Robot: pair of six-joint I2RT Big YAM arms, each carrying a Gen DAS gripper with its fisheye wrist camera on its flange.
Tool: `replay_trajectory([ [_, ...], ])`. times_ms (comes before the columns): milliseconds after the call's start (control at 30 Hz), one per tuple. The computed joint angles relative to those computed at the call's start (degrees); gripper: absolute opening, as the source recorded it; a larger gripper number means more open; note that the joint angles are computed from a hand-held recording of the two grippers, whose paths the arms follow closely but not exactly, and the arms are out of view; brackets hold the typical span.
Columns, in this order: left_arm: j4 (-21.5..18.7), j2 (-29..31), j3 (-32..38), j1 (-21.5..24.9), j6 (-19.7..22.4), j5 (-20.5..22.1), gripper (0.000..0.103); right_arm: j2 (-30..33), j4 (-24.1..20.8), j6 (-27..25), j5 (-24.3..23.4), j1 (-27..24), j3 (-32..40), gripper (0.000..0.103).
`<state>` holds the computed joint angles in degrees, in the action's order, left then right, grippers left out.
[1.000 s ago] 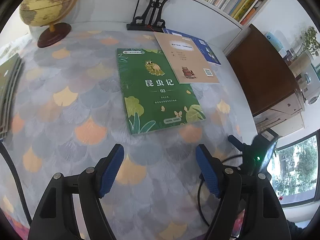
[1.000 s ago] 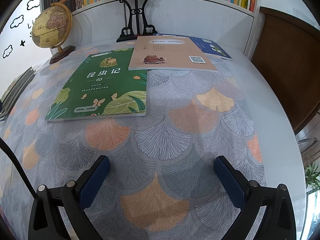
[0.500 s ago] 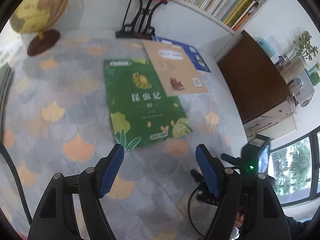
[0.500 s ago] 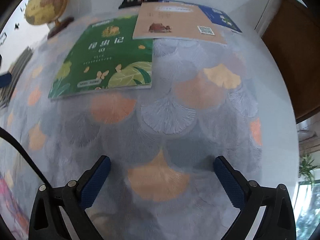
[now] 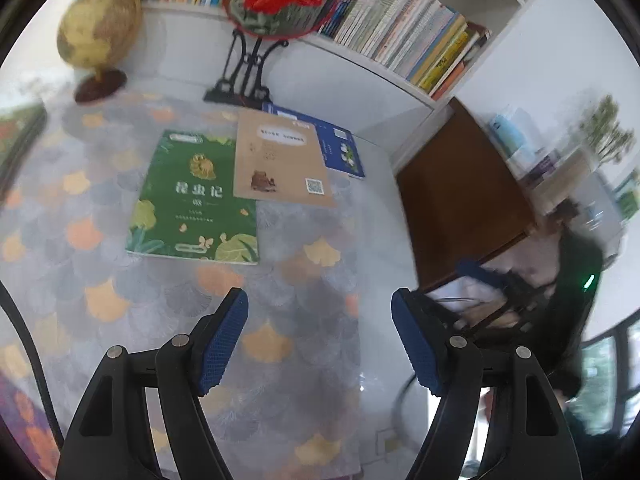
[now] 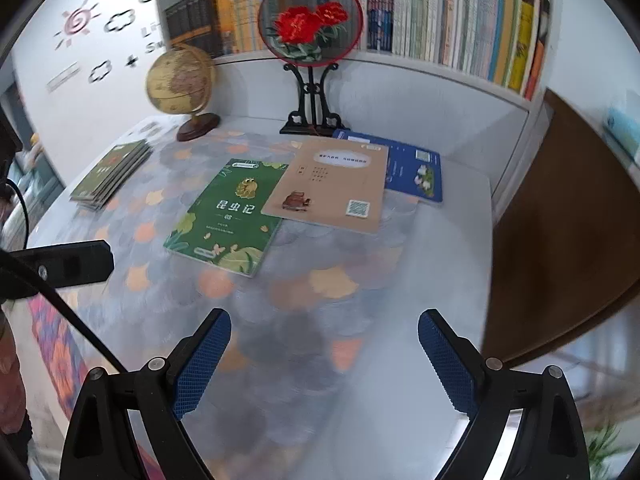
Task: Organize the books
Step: 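Move both grippers toward the tan book lying on the blue book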
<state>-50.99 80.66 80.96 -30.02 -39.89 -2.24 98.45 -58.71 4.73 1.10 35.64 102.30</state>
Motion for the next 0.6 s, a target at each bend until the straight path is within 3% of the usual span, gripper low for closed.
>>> replay_trajectory([
  [67, -2.17, 2.16, 3.07, -1.78, 0.83, -2.34, 0.073, 0.7, -0.61, -1.84, -2.35, -1.96, 1.64, 0.094],
  [200, -3.63, 5.26, 6.23, -1.36, 2.66, -2.52, 0.073, 4.7, -2.4, -1.39, -5.43, -4.71, 7.87, 0.094],
  [267, -2.05, 6.38, 6.48, 0.34, 3.12, 0.47, 0.073, 6.81, -2.37, -0.99, -5.66, -5.61, 10.9, 0.094],
  [300, -0.32, 6.92, 6.13, 1.89, 2.36, 4.12, 0.073, 7.85, -2.56, -0.64, -5.05, -5.79, 12.28, 0.094],
  [367, 3.97, 7.29, 4.72, 3.9, -0.06, 8.74, 0.073, 11.42, -5.74, 0.29, -7.17, -6.64, 17.17, 0.094],
  [600, 2.8, 14.46, 10.23, 6.46, 4.84, 6.96, 0.073, 24.76, -14.71, -1.27, -10.78, -8.59, 35.93, 0.094],
])
